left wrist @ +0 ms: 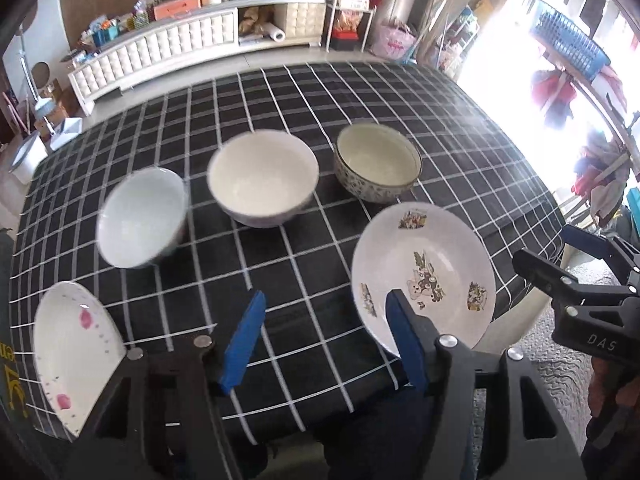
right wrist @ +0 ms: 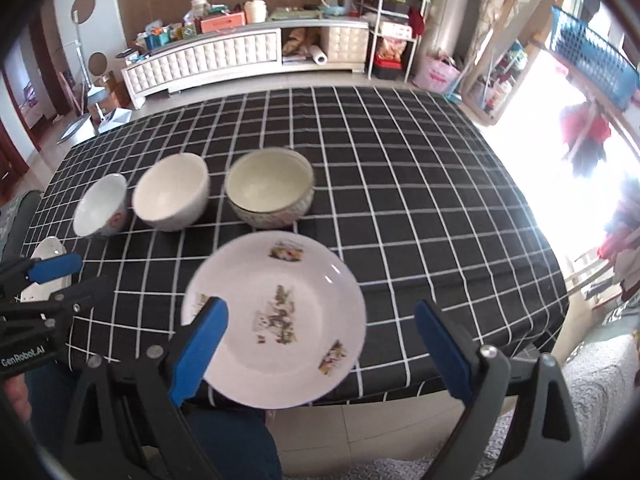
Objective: Organize plates and bowls
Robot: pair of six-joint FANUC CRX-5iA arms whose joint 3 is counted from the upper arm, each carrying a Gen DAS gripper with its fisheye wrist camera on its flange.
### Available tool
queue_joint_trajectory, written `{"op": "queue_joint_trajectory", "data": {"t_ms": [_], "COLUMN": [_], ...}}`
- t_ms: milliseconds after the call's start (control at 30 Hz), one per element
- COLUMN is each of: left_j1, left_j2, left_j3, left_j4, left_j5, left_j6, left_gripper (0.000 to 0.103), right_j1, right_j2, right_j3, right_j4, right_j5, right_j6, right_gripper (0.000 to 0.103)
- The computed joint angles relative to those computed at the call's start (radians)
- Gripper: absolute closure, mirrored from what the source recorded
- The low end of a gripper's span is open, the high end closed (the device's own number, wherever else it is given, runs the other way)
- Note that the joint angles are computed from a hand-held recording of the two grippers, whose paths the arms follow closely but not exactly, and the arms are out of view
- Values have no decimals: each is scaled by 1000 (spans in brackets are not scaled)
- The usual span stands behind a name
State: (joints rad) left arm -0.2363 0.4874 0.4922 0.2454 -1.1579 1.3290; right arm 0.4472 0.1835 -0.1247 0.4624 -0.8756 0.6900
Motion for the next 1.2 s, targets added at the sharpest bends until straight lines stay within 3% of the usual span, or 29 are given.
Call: {"op": "queue_joint_trajectory", "data": {"t_ms": [500,567,700,867,1033,1200], "left_j1": [-60,-64,-68,-66,-67,-69], "left_j2": [168,184,217,242,248,254], "left_j3": [153,166,190,197,190,186], "left_j4": [-63,-69,-65,-27,4,12], "left_j5": [-87,-99,-132,-150,-158,-148], "left_j6": [0,-5,-7,-24,-29,-17], "left_gripper": [43,47,71,75,87,88], "right_j1": [-83,-90,-108,-129,-129,-132], "right_j2": [82,89,111,124,122,123], "right_j3": [29,31,55,72,63,61], "right_j4": [-126,-141,-192,-275,-277,-282], "right_j5": [22,32,31,42,50,46], "right_j6": [136,157,201,263,254,245], "right_gripper": [8,15,29,53,74,84]}}
